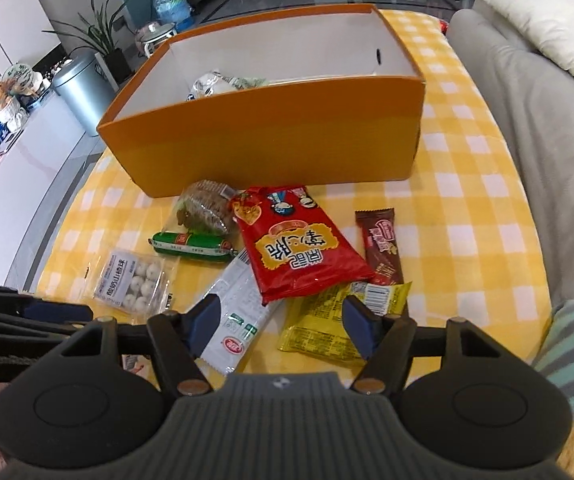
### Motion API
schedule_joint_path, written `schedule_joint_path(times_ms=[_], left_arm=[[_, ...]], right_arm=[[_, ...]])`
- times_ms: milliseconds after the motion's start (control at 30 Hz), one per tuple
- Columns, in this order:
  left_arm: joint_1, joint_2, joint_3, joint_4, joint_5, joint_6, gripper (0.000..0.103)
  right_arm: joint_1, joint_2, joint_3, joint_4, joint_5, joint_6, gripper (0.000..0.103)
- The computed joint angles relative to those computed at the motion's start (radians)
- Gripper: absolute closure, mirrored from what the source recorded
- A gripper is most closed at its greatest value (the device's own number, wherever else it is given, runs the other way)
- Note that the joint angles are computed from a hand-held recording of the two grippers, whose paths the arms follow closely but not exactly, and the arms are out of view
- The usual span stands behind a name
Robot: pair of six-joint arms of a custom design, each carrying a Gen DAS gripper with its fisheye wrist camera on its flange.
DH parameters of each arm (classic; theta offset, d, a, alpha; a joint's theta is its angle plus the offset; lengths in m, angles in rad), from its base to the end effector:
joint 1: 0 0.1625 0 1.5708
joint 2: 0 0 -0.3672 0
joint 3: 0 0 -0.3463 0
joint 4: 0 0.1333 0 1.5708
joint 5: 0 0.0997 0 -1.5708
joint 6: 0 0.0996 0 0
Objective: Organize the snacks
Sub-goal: 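Withdraw both tools from the box back toward the remaining snacks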
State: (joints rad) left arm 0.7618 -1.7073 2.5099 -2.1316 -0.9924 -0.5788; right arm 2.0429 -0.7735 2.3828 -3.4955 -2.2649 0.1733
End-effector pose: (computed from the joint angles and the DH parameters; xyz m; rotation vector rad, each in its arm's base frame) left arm -0.0640 -0.3205 0.1724 0.3824 2.5090 -0.2457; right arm 0.2293 -0.2960 0.0311 0.2300 -2.4941 0.6639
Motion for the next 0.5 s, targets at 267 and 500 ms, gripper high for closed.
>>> schedule_joint_path(times_ms=[267,500], left_arm=[[0.066,0.087,-0.026,-0.067,-0.034,0.000,0.044],[0.073,0.133,-0.028,-0.089,-0.030,0.016,0.052]], right_arm=[[-0.029,0.000,0.000,0.007,0.031,-0.006,0.038],[-0.041,0.011,-0.004,-0.016,0.033,-0.027,0.038]])
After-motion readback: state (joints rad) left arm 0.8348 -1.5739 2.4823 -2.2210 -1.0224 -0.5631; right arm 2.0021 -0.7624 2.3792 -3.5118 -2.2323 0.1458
